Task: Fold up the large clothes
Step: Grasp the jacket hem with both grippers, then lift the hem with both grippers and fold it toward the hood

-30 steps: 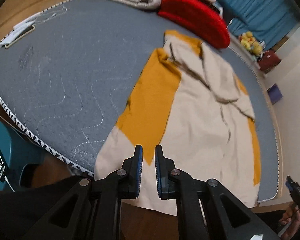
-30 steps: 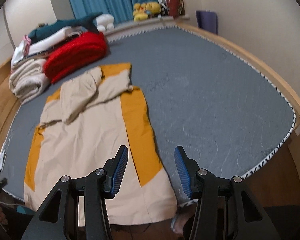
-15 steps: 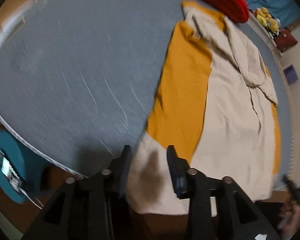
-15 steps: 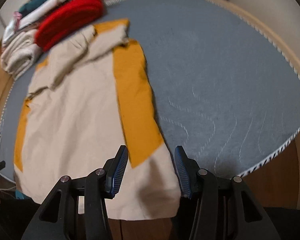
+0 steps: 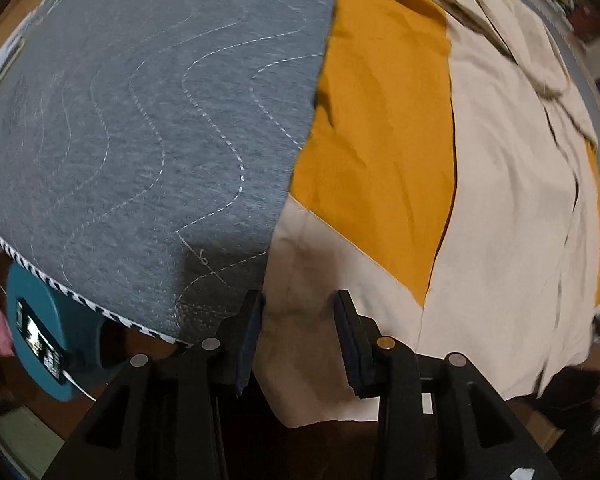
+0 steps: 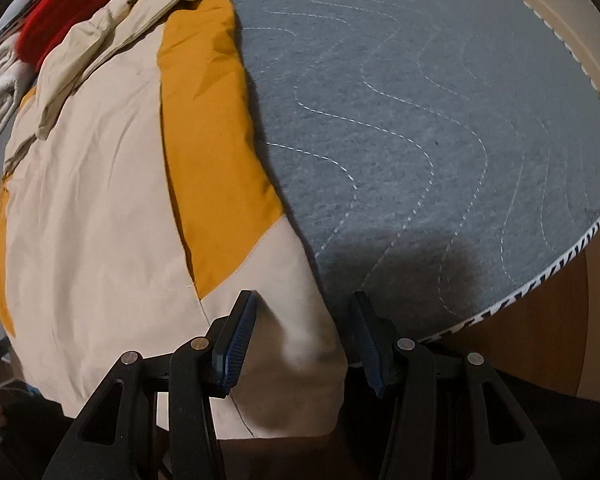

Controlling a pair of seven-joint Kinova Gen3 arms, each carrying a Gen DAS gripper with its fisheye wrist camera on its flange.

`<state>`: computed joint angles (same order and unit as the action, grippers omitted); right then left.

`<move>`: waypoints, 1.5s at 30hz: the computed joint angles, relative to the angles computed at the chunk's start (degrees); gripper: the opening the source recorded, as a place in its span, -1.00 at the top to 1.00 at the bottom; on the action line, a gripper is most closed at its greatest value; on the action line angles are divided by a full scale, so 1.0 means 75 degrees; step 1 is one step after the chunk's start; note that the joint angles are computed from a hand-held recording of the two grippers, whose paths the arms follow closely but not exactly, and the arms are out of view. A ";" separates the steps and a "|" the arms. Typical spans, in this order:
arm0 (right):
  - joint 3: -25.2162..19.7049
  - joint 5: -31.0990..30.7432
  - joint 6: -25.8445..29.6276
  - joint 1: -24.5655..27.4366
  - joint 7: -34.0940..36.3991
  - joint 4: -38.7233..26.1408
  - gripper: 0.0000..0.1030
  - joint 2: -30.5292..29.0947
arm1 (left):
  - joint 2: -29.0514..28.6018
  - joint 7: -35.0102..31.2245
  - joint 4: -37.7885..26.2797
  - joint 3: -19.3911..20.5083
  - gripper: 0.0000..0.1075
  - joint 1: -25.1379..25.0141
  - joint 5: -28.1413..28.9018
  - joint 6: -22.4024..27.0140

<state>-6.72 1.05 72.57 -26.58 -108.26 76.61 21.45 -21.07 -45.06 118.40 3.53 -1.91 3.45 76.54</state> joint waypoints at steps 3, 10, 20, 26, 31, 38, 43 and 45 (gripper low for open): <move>-0.0066 0.0073 -0.0116 -0.0103 0.0085 0.0075 0.66 -0.0034 | -0.0153 -0.0023 0.0008 0.0040 0.83 0.0057 0.0045 -0.0036; -0.0182 -0.0370 -0.1086 0.0106 0.0318 0.0628 0.94 -0.0822 | -0.0711 -0.0454 0.0207 -0.0334 0.80 0.0073 0.0565 -0.0259; -0.0066 -0.0579 -0.0326 0.0235 -0.0039 0.0331 0.64 -0.0198 | -0.0594 -0.0516 0.0356 -0.0679 0.56 -0.0453 0.0587 -0.0077; -0.0144 -0.0302 -0.0353 0.0042 0.0224 0.0281 0.75 -0.0150 | -0.0527 -0.0622 0.0317 -0.0526 0.81 -0.0455 0.0572 -0.0156; -0.0147 -0.0225 -0.0694 -0.0048 0.0296 0.0393 0.93 -0.0378 | -0.0640 -0.0344 0.0049 -0.0020 0.92 -0.0319 0.0436 -0.0211; -0.0271 -0.1047 -0.1290 0.0454 0.0785 0.0732 0.95 -0.1261 | -0.1200 0.0098 -0.0686 0.0383 0.96 -0.0079 0.0248 0.0121; -0.0241 -0.1441 -0.1342 0.0644 0.1324 0.0529 0.97 -0.1906 | -0.1383 -0.0234 -0.1716 0.0449 0.98 0.0155 0.0131 0.0511; -0.0239 -0.1746 -0.1155 0.0845 0.1595 0.0273 0.98 -0.2021 | -0.1426 -0.0461 -0.2186 0.0412 0.98 0.0247 0.0073 0.0731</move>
<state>-8.51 -12.05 63.92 -20.25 -96.30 78.66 6.30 -31.77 -48.51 102.01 6.62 -0.06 4.00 82.03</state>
